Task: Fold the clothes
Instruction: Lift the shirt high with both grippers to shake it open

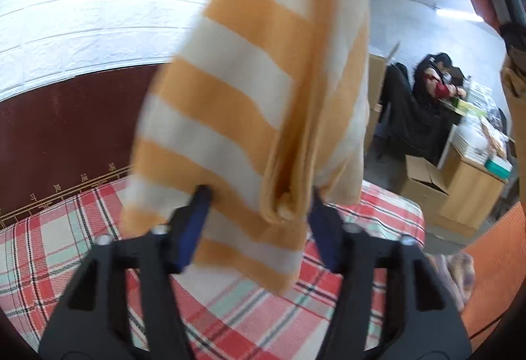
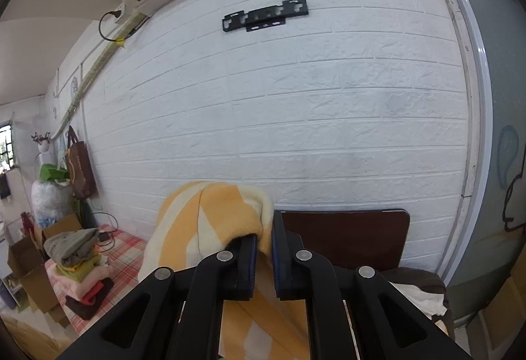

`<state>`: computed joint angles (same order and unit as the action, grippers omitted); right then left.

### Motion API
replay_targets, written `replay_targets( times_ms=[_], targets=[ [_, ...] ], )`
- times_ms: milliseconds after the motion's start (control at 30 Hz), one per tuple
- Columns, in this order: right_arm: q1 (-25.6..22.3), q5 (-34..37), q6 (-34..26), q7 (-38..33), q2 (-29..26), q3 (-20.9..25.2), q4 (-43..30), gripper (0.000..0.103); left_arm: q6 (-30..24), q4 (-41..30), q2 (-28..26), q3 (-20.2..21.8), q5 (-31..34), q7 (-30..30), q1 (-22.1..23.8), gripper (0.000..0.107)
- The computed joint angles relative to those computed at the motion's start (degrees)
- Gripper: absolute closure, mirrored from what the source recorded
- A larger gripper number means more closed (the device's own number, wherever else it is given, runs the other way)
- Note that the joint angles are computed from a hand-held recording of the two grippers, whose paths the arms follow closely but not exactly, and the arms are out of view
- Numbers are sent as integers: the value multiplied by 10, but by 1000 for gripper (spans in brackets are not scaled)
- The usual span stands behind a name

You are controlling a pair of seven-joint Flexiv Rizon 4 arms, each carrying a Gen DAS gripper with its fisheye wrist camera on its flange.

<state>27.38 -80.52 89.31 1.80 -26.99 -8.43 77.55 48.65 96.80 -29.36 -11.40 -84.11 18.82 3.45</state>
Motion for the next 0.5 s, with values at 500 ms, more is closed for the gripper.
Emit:
replay_targets(
  times_ms=[500],
  targets=[
    [10, -147, -27, 125, 26, 74, -29, 96, -183, -15, 96, 83, -45, -129, 157, 95]
  ],
)
